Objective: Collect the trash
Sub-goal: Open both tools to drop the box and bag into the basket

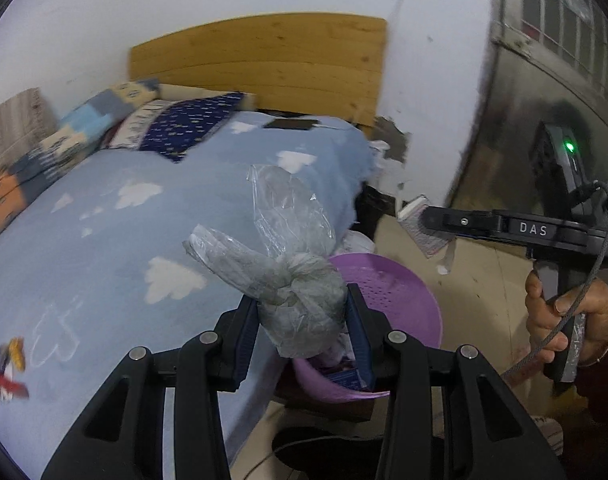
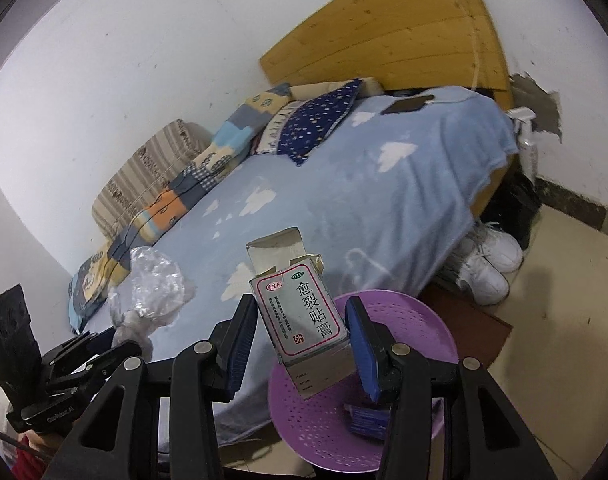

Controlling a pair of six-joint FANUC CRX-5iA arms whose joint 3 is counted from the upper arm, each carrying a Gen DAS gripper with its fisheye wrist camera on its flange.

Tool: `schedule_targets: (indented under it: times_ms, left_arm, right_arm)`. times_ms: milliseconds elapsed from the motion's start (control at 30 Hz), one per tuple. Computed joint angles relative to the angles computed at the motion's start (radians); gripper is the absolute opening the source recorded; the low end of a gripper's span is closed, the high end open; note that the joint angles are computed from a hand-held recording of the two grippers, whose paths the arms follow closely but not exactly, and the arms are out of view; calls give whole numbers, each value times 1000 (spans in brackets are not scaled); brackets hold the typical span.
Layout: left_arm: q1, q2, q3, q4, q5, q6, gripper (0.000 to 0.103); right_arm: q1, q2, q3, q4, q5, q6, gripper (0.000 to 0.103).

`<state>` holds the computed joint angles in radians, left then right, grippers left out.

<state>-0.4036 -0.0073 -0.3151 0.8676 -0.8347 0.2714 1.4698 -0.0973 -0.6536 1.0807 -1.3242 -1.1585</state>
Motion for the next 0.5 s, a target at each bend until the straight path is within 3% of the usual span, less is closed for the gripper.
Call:
schedule_targets:
  times_ms: [400,500]
  left_arm:
    - [-85,103,111,-107,-54,76,42]
    - [-100,110,127,-143,-44,114,51]
  right_arm:
    - [51,-51,-77,-38,-27,-98,50]
    - [48,-56,-92,-40,-10,-121,50]
